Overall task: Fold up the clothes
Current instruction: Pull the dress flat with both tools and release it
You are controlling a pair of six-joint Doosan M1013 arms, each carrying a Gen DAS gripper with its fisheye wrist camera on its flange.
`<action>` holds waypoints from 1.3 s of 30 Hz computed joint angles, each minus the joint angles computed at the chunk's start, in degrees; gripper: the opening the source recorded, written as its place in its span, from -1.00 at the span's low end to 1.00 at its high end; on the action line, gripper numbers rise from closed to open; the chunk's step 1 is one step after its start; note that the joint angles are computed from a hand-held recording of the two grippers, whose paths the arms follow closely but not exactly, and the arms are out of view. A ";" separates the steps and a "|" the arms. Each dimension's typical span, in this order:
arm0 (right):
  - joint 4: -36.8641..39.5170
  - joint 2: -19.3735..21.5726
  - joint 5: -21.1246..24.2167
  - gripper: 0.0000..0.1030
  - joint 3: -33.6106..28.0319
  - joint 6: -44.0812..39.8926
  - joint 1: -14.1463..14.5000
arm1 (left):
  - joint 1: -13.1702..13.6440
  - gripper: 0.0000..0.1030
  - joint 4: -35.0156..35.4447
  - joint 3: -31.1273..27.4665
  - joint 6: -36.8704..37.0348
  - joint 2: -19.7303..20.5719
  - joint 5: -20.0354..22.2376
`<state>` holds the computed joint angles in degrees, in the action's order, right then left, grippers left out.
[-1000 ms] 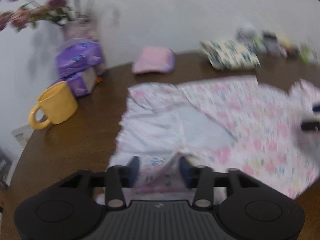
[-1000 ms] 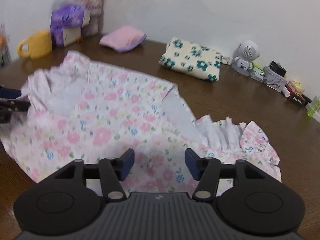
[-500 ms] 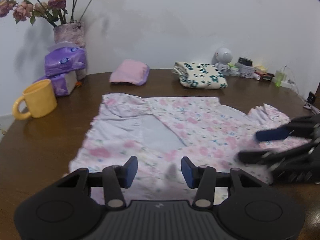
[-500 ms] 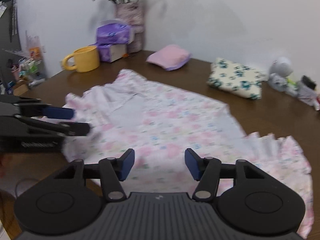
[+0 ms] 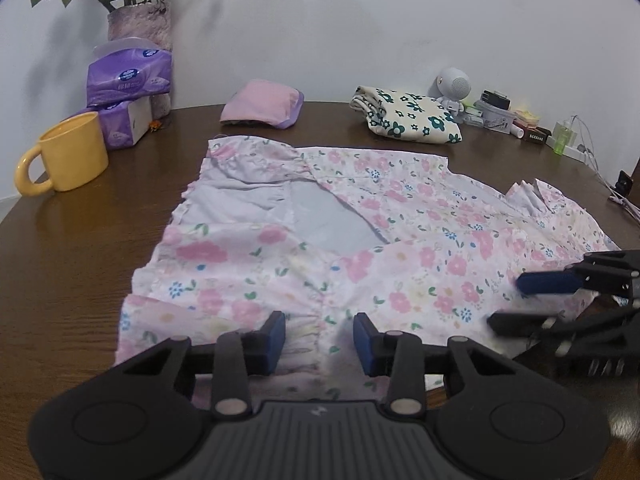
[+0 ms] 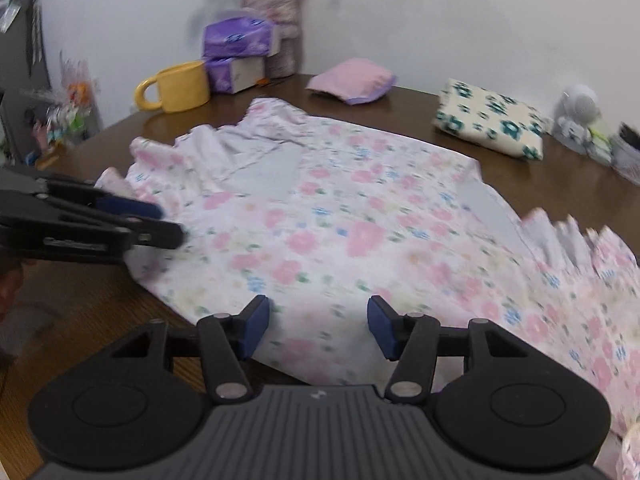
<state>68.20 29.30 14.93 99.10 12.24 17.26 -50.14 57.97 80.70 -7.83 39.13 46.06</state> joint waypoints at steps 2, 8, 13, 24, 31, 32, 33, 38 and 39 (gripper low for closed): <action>3.96 -0.24 -0.66 0.06 0.80 -3.48 -0.92 | -0.04 -0.30 0.90 1.09 -0.87 -0.55 -0.32; 10.86 -0.63 -1.12 0.05 2.21 -9.45 -3.44 | -0.12 -0.26 2.76 3.54 -3.80 -1.73 0.89; 15.00 -0.78 -2.38 0.07 2.95 -13.71 -4.51 | -0.30 -0.26 3.86 5.22 -5.04 -2.50 2.25; 17.47 -1.00 -3.77 0.34 3.47 -15.33 -4.73 | -0.61 -0.08 3.14 4.65 -3.38 -2.15 4.61; 41.62 -5.94 2.62 0.99 7.91 -41.63 -7.24 | -2.66 0.44 9.28 4.35 -4.41 -3.03 7.06; 43.53 -7.00 2.96 0.99 8.71 -45.12 -7.84 | -2.89 0.45 9.95 3.98 -3.86 -3.00 6.96; 43.93 -7.71 2.74 0.99 9.16 -46.38 -8.35 | -3.06 0.46 10.09 3.40 -2.80 -2.85 6.70; 37.53 -10.11 -0.87 0.99 11.02 -44.37 -11.22 | -3.49 0.46 8.03 -0.38 4.03 -1.00 3.73; 33.81 -10.30 -1.73 0.99 11.32 -41.42 -11.77 | -3.51 0.46 7.51 -1.17 5.16 -0.50 2.83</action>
<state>102.01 19.00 13.20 110.43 -29.18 5.49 -53.65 65.48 79.54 -2.68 38.63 48.89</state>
